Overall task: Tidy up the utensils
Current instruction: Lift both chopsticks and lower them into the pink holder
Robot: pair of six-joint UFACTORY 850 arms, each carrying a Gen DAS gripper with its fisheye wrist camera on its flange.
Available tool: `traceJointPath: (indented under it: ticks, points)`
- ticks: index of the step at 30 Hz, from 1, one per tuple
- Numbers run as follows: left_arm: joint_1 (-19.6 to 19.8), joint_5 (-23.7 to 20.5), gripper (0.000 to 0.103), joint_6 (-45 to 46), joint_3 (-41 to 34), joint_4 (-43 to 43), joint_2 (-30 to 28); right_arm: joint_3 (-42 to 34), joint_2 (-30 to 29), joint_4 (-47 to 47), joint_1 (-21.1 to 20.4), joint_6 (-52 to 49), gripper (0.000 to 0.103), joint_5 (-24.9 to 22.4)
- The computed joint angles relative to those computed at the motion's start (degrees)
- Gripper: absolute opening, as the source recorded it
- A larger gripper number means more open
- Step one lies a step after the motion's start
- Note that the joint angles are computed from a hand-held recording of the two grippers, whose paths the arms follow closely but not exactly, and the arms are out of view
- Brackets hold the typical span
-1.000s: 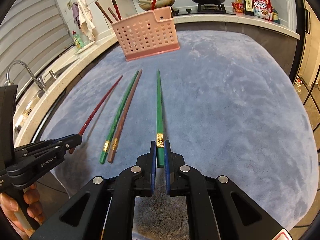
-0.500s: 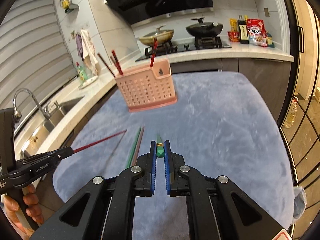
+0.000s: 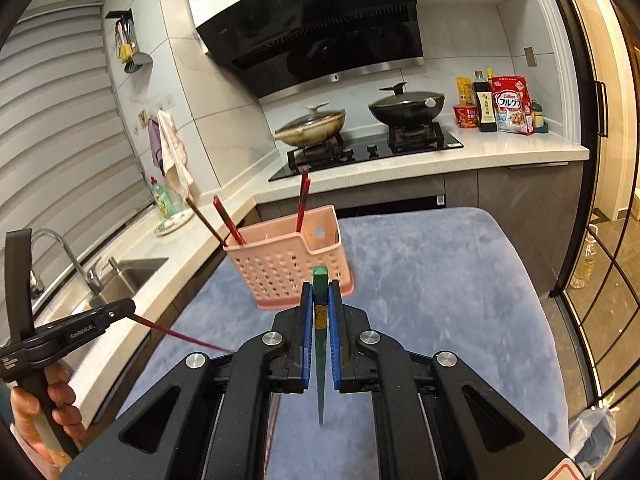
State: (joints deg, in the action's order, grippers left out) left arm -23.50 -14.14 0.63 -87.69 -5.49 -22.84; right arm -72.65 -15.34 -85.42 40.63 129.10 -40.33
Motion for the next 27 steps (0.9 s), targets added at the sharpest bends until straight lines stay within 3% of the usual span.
traceJointPath:
  ticks: [8, 16, 25, 27]
  points:
    - [0.39, -0.92, 0.007, 3.35, -9.75, -3.6, -3.03, -5.38, -0.81, -6.1, -3.04, 1.56, 0.007, 2.65]
    - [0.21, -1.08, 0.007, -2.28, -24.24, 0.97, -8.86, -14.66, -4.72, -11.1, -6.47, 1.44, 0.007, 4.93]
    - [0.15, -5.02, 0.007, -7.49, -47.07, 5.2, -21.55, -27.97, -12.67, -6.7, -10.05, -6.9, 0.007, 8.04]
    - [-0.02, -7.86, 0.007, -8.15, -55.42, 5.9, -26.64, -31.23, -14.69, -5.17, -10.79, -9.37, 0.007, 8.33]
